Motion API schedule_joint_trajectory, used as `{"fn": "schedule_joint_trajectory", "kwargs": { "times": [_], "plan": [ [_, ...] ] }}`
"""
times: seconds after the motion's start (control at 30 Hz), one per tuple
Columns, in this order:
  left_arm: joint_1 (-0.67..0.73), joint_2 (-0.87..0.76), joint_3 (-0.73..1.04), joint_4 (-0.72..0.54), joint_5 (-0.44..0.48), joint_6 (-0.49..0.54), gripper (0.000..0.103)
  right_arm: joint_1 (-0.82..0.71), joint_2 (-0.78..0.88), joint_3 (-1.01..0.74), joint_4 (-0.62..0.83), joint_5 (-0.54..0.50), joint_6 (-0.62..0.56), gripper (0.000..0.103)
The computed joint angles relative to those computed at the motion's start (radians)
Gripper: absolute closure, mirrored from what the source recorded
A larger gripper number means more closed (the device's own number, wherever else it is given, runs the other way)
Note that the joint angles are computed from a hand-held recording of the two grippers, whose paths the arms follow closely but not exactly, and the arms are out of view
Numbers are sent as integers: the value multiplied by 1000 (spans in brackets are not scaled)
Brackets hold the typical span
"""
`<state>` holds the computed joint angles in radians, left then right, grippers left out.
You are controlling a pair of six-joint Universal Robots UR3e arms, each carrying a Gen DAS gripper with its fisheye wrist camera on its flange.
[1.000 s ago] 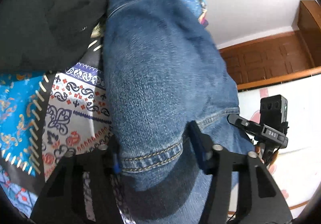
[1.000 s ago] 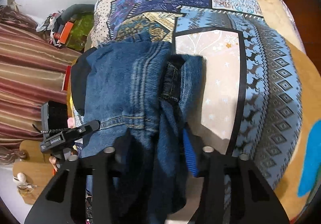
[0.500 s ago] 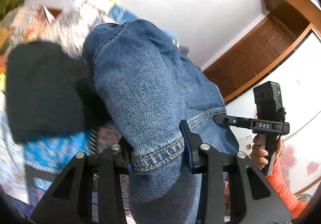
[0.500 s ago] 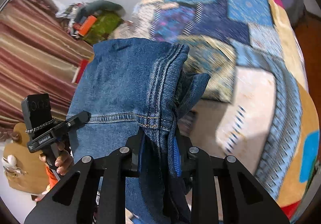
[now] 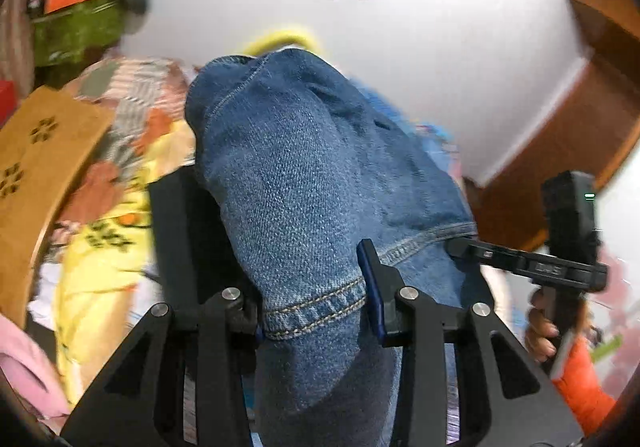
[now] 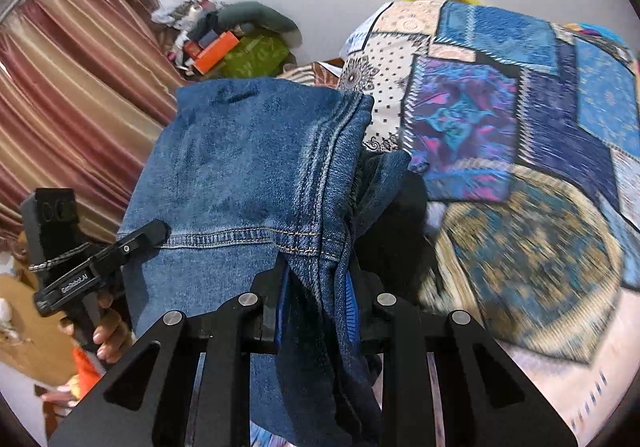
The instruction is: Fold large clothes
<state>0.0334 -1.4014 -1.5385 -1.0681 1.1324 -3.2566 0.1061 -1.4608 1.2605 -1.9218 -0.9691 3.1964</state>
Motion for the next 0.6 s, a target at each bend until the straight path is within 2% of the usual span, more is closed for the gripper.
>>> {"fn": "schedule_joint_trajectory", "kwargs": {
  "times": [0.07,0.13,0.2,0.27,0.33,0.4,0.53,0.6],
  "plan": [
    [1,-76,-45,57,90,-23,65,49,143,-56,-84,7,41,86],
    [25,-123,-111,104,128,-22,60,109,251,-134,-106,-61,59,86],
    [58,-126,-179,176,105,-15,51,189,372,-225,-109,-206,47,86],
    [89,-83,-251,217,59,-17,45,206,407,-224,-117,-245,42,85],
    [76,-74,-257,224,89,-36,39,186,378,-132,-197,-222,44,82],
    [30,-63,-229,199,150,-74,38,151,348,-83,-214,-174,52,81],
    [-3,-66,-210,195,227,-73,39,103,235,-1,-151,-152,56,67],
    [-40,-34,-207,166,279,-55,39,82,155,52,-136,-162,38,67]
  ]
}}
